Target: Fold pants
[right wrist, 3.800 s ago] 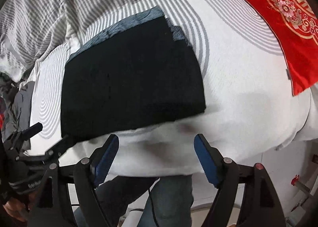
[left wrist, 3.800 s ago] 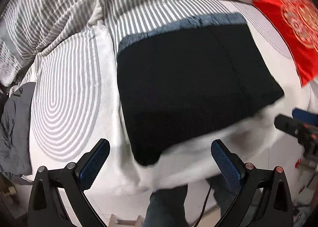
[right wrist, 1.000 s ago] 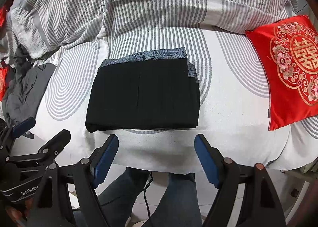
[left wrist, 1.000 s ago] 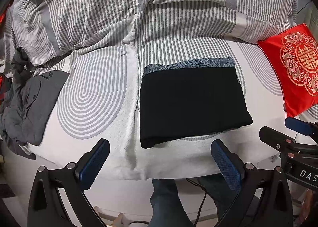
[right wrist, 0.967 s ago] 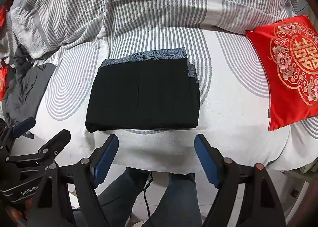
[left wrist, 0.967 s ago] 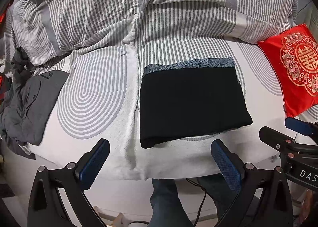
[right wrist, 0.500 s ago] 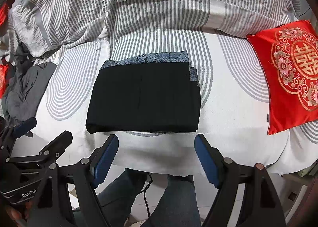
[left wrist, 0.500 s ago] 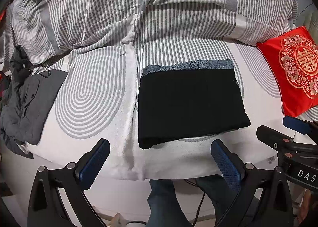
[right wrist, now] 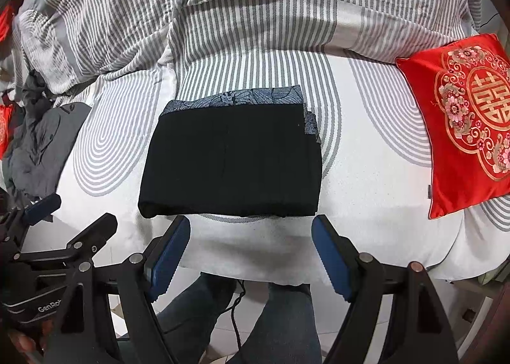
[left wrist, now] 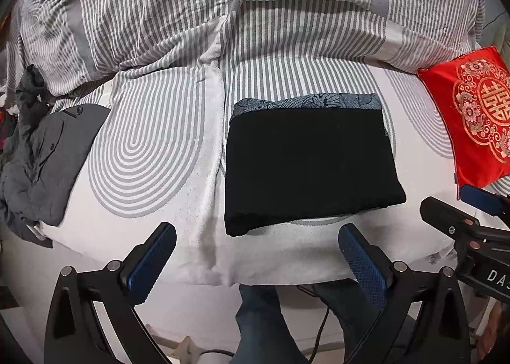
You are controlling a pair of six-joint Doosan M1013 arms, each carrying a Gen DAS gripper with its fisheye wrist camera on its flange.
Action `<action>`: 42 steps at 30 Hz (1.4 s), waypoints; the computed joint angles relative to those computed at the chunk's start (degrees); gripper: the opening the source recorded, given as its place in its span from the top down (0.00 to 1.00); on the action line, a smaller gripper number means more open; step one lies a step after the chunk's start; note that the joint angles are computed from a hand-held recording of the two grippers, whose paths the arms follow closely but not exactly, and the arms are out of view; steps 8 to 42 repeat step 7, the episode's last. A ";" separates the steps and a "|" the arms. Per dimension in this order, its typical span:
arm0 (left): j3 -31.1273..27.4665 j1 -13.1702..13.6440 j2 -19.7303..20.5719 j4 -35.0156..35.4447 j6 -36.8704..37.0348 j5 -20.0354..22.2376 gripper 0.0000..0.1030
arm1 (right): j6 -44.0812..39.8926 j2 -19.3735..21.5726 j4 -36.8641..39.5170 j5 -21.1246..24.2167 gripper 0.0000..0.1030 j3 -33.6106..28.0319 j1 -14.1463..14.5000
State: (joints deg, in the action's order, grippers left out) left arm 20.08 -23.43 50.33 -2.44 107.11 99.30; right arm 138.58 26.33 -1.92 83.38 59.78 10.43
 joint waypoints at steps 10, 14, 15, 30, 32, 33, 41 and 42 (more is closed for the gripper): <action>0.94 -0.09 -0.42 0.20 0.93 -0.54 0.01 | 0.04 0.00 0.52 -0.20 0.21 0.29 -0.10; 0.94 -0.09 -0.42 0.20 0.93 -0.54 0.01 | 0.04 0.00 0.52 -0.20 0.21 0.29 -0.10; 0.94 -0.09 -0.42 0.20 0.93 -0.54 0.01 | 0.04 0.00 0.52 -0.20 0.21 0.29 -0.10; 0.94 -0.09 -0.42 0.20 0.93 -0.54 0.01 | 0.04 0.00 0.52 -0.20 0.21 0.29 -0.10; 0.94 -0.09 -0.42 0.20 0.93 -0.54 0.01 | 0.04 0.00 0.52 -0.20 0.21 0.29 -0.10; 0.94 -0.09 -0.42 0.20 0.93 -0.54 0.01 | 0.04 0.00 0.52 -0.20 0.21 0.29 -0.10; 0.94 -0.09 -0.42 0.20 0.93 -0.54 0.01 | 0.04 0.00 0.52 -0.20 0.21 0.29 -0.10; 0.94 -0.09 -0.42 0.20 0.93 -0.54 0.01 | 0.04 0.00 0.52 -0.20 0.21 0.29 -0.10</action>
